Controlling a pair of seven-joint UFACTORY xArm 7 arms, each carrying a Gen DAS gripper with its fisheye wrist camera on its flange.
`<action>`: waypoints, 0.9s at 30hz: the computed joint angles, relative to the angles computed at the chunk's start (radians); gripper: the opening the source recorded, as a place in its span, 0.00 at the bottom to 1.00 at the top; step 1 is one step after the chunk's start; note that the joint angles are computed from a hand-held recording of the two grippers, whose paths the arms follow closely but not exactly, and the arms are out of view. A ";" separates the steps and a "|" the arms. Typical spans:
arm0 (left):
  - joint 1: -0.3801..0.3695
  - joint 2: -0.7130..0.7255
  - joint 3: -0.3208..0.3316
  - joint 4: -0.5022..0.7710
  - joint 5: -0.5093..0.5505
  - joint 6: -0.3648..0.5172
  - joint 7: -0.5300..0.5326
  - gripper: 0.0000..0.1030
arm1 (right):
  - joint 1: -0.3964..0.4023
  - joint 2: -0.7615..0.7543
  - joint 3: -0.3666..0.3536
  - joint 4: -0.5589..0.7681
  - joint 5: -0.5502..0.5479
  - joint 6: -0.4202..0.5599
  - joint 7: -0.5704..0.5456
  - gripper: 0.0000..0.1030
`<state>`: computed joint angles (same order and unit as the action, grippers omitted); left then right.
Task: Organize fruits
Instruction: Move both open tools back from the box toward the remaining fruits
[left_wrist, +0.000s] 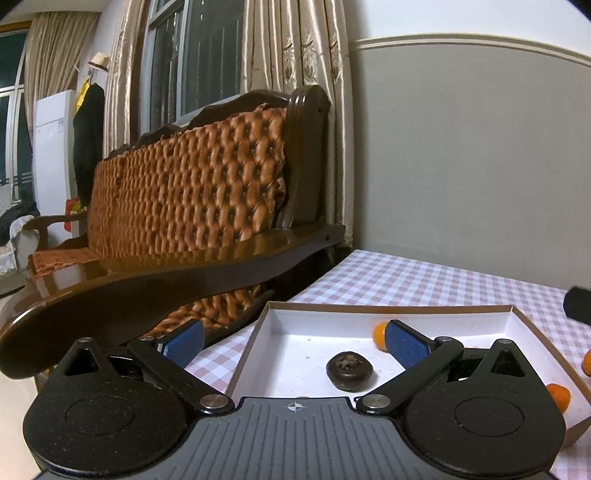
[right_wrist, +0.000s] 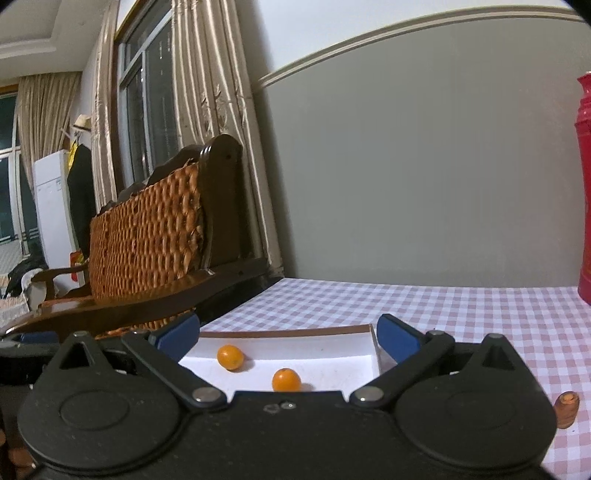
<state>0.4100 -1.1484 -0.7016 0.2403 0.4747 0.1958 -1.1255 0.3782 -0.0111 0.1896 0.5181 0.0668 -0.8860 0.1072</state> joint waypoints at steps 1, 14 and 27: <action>-0.005 0.001 0.001 0.000 -0.003 0.002 -0.002 1.00 | -0.001 -0.006 -0.001 -0.006 -0.001 0.003 -0.001 0.94; -0.089 0.030 -0.044 0.032 0.002 0.040 -0.029 1.00 | -0.040 -0.084 -0.021 -0.116 -0.058 -0.014 0.004 0.94; -0.123 0.082 -0.139 0.107 0.021 0.048 -0.102 1.00 | -0.095 -0.203 -0.043 -0.236 -0.049 0.054 -0.006 0.94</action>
<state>0.2870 -1.0660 -0.8405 0.3475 0.4960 0.2437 -1.2271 0.2829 -0.2143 0.1464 0.2825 0.0178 -0.8322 0.1015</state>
